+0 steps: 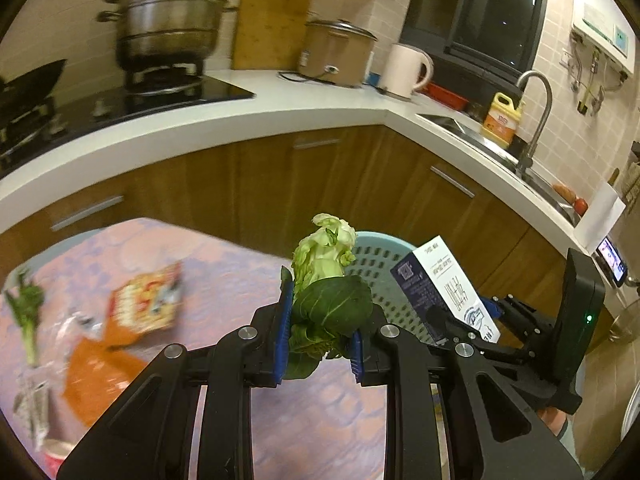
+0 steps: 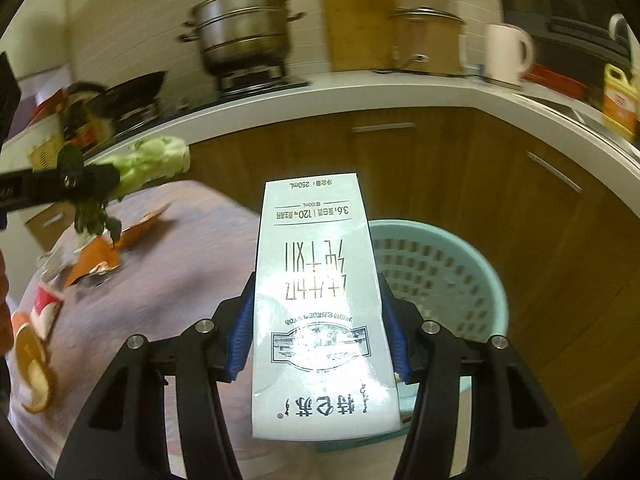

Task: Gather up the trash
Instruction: 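Move both tools over the blue basket and release the vegetable and carton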

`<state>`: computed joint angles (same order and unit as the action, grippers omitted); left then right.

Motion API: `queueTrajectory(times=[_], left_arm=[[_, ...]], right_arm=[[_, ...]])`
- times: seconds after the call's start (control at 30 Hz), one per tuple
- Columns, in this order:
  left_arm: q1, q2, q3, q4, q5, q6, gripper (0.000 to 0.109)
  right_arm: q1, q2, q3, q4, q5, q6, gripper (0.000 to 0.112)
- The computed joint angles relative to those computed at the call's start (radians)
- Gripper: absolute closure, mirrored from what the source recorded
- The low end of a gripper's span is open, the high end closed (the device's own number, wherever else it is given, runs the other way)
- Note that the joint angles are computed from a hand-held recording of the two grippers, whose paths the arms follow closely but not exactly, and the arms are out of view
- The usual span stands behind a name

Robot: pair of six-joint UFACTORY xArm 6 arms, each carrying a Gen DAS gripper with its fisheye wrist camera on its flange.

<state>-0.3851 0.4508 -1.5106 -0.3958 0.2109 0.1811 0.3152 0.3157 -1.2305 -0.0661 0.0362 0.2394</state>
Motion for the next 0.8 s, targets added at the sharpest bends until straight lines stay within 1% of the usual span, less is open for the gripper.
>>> queueTrajectory(times=[0.07, 0.17, 0.2, 0.27, 0.33, 0.37, 0.4, 0.43, 0.5, 0.57, 0.67, 0.8], left_arm=[[-0.013, 0.057, -0.070, 0.026, 0.019, -0.034, 0.087], [-0.029, 0.153, -0.190, 0.053, 0.060, -0.077, 0.087], [-0.035, 0.192, -0.237, 0.080, 0.078, -0.106, 0.087], [-0.040, 0.235, -0.284, 0.111, 0.091, -0.142, 0.086], [-0.042, 0.286, -0.334, 0.173, 0.091, -0.226, 0.083], [-0.042, 0.299, -0.346, 0.174, 0.088, -0.240, 0.076], [-0.043, 0.319, -0.365, 0.155, 0.089, -0.240, 0.070], [-0.042, 0.335, -0.384, 0.138, 0.103, -0.238, 0.055], [-0.040, 0.344, -0.387, 0.178, 0.106, -0.282, 0.054], [-0.038, 0.343, -0.382, 0.172, 0.122, -0.272, 0.054], [-0.037, 0.307, -0.323, 0.187, 0.090, -0.270, 0.054], [-0.038, 0.253, -0.254, 0.171, 0.055, -0.238, 0.054]], right_arm=[[-0.035, 0.015, -0.017, -0.067, 0.016, 0.081, 0.061], [-0.069, 0.049, -0.058, -0.112, 0.060, 0.158, 0.061], [-0.075, 0.061, -0.071, -0.105, 0.072, 0.160, 0.061], [-0.088, 0.096, -0.111, -0.068, 0.106, 0.153, 0.061], [-0.095, 0.125, -0.143, -0.036, 0.133, 0.145, 0.060], [-0.098, 0.145, -0.166, 0.006, 0.154, 0.120, 0.060], [-0.102, 0.160, -0.183, 0.025, 0.171, 0.108, 0.054], [-0.106, 0.174, -0.201, 0.026, 0.186, 0.118, 0.049], [-0.110, 0.186, -0.206, 0.032, 0.195, 0.122, 0.049], [-0.113, 0.192, -0.209, 0.030, 0.207, 0.133, 0.049], [-0.109, 0.181, -0.184, 0.080, 0.194, 0.102, 0.049], [-0.093, 0.153, -0.155, 0.054, 0.178, 0.119, 0.049]])
